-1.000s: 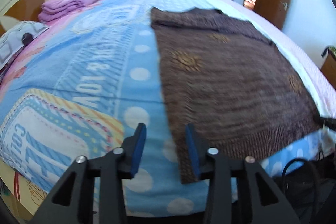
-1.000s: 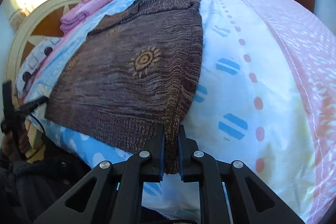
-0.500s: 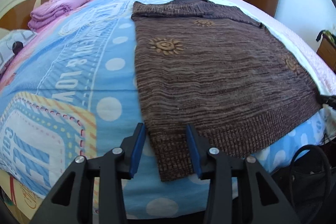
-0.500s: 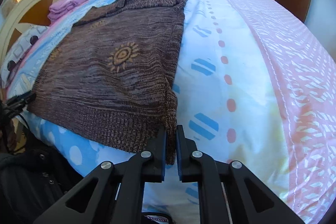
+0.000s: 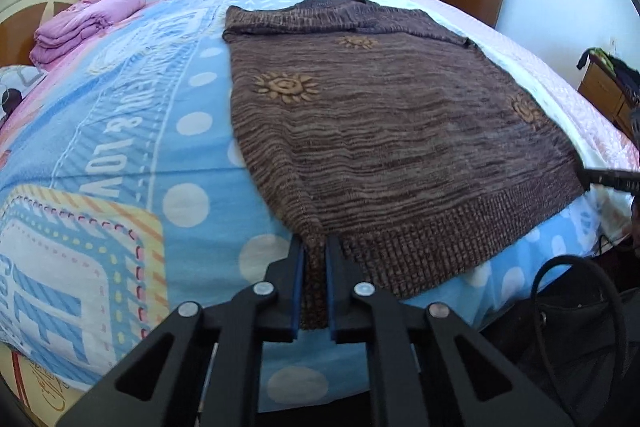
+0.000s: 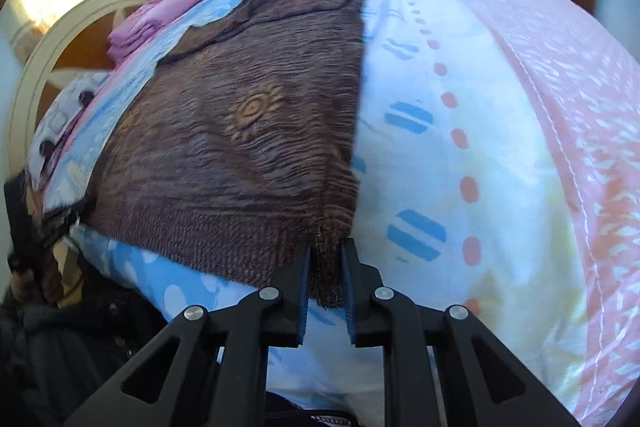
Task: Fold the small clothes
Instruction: 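Lift the hem with both tools and fold it toward the collar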
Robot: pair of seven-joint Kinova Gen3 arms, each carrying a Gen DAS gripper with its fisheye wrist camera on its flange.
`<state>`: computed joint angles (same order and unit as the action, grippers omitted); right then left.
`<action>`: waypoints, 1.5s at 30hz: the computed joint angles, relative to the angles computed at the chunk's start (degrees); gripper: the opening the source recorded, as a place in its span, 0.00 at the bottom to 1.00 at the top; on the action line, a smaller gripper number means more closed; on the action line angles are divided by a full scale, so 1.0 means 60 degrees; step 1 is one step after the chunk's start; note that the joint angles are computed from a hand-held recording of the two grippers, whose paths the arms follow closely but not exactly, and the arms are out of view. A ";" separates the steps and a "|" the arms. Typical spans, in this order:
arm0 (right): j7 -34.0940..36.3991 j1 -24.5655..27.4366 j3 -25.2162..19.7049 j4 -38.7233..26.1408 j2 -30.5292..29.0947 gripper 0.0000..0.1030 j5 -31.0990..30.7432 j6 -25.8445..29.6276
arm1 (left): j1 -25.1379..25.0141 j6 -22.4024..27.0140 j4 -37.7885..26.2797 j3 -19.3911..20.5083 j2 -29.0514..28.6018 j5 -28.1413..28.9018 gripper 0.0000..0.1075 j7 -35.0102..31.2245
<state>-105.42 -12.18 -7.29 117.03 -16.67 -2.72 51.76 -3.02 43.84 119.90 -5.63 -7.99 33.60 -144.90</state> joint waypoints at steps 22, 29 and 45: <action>0.0672 0.0010 0.0900 -0.0531 -0.0814 0.05 -0.1397 -0.2402 | -0.1314 0.2214 -0.2859 0.0056 0.1481 0.2951 0.09 -0.0334; 0.0723 0.0133 0.0864 -0.1500 0.0106 0.05 -0.1259 -0.2812 | -0.1518 0.1978 -0.3667 0.0444 0.1983 0.3370 0.09 0.0031; 0.1167 0.0535 0.0853 -0.4764 0.3249 0.05 -0.1187 -0.2916 | -0.1021 0.0644 -0.6937 0.1685 0.4202 0.1844 0.09 0.2969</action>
<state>-98.43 -8.97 -2.17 88.45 2.82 -9.85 34.27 -9.14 47.70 78.28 4.48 17.23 44.66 -127.09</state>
